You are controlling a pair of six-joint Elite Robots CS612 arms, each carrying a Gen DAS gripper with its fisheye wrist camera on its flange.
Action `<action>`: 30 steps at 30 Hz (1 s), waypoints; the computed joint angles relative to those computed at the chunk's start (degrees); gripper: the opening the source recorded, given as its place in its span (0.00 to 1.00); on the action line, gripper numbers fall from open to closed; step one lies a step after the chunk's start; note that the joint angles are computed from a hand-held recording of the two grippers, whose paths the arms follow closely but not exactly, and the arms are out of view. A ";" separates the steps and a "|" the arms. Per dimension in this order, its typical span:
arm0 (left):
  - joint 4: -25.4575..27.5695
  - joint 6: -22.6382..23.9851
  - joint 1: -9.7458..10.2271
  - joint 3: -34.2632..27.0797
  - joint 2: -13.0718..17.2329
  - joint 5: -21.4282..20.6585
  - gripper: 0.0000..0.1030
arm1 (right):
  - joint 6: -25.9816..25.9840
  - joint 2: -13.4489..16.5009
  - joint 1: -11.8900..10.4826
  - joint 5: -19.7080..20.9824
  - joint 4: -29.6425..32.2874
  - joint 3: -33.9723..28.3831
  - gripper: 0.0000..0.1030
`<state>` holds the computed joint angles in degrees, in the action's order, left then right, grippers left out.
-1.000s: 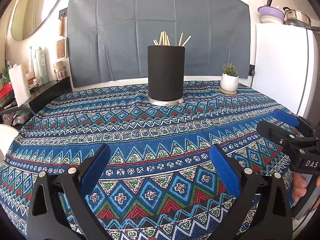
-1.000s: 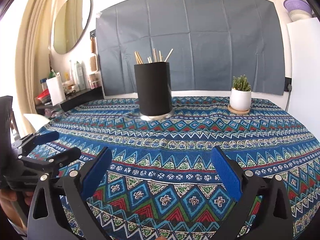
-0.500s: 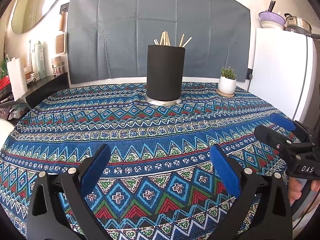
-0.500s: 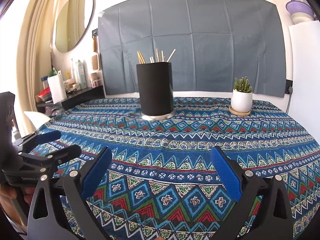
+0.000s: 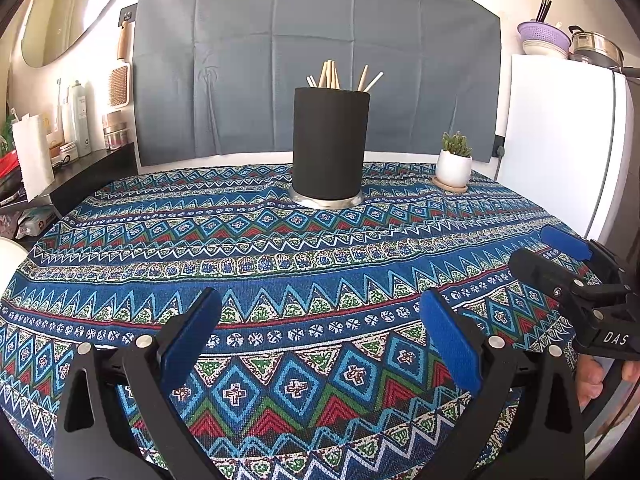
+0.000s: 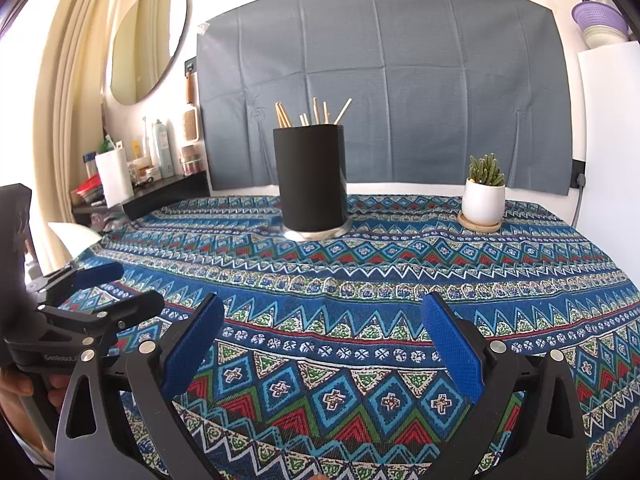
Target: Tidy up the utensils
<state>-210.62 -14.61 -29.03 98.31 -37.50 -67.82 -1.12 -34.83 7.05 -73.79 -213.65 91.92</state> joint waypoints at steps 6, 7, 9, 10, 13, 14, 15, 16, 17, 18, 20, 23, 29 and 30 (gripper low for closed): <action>0.09 0.15 -0.08 -0.02 0.02 0.26 0.94 | -0.17 0.02 0.06 -0.02 0.15 -0.09 0.92; 0.06 0.21 -0.09 -0.02 0.03 0.23 0.94 | -0.18 0.02 0.05 0.02 0.23 -0.11 0.92; 0.16 0.27 -0.11 -0.02 0.02 0.31 0.94 | -0.20 -0.02 0.00 0.16 0.30 -0.07 0.92; 0.21 0.35 -0.11 -0.05 0.02 0.26 0.94 | -0.21 -0.02 0.00 0.18 0.37 -0.09 0.92; 0.34 0.49 -0.13 -0.08 0.03 0.30 0.94 | -0.23 -0.01 -0.01 0.29 0.42 -0.15 0.92; 0.38 0.48 -0.15 -0.09 0.03 0.33 0.94 | -0.23 0.00 0.00 0.28 0.46 -0.18 0.92; 0.38 0.48 -0.15 -0.09 0.03 0.33 0.94 | -0.23 0.00 0.00 0.28 0.46 -0.18 0.92; 0.42 0.43 -0.13 -0.09 0.03 0.29 0.94 | -0.26 0.00 -0.01 0.35 0.49 -0.18 0.92; 0.46 0.37 -0.15 -0.07 0.02 0.32 0.94 | -0.28 0.00 -0.01 0.41 0.51 -0.18 0.92; 0.53 0.36 -0.14 -0.08 0.02 0.26 0.94 | -0.28 0.00 -0.01 0.44 0.55 -0.20 0.92; 0.67 0.28 -0.16 -0.07 -0.01 0.29 0.94 | -0.27 -0.01 0.00 0.45 0.57 -0.19 0.92; 0.77 0.20 -0.18 -0.06 -0.03 0.35 0.94 | -0.25 -0.02 0.01 0.44 0.48 -0.12 0.92; 0.93 0.53 -0.29 -0.07 -0.02 0.63 0.94 | -0.21 -0.06 0.05 0.34 0.50 -0.07 0.92; 0.99 0.54 -0.28 -0.13 -0.01 0.65 0.94 | -0.19 -0.06 0.05 0.34 0.46 -0.09 0.92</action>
<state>-209.62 -14.07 -29.30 98.18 -37.51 -67.18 -1.31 -34.90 7.10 -73.45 -213.20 91.83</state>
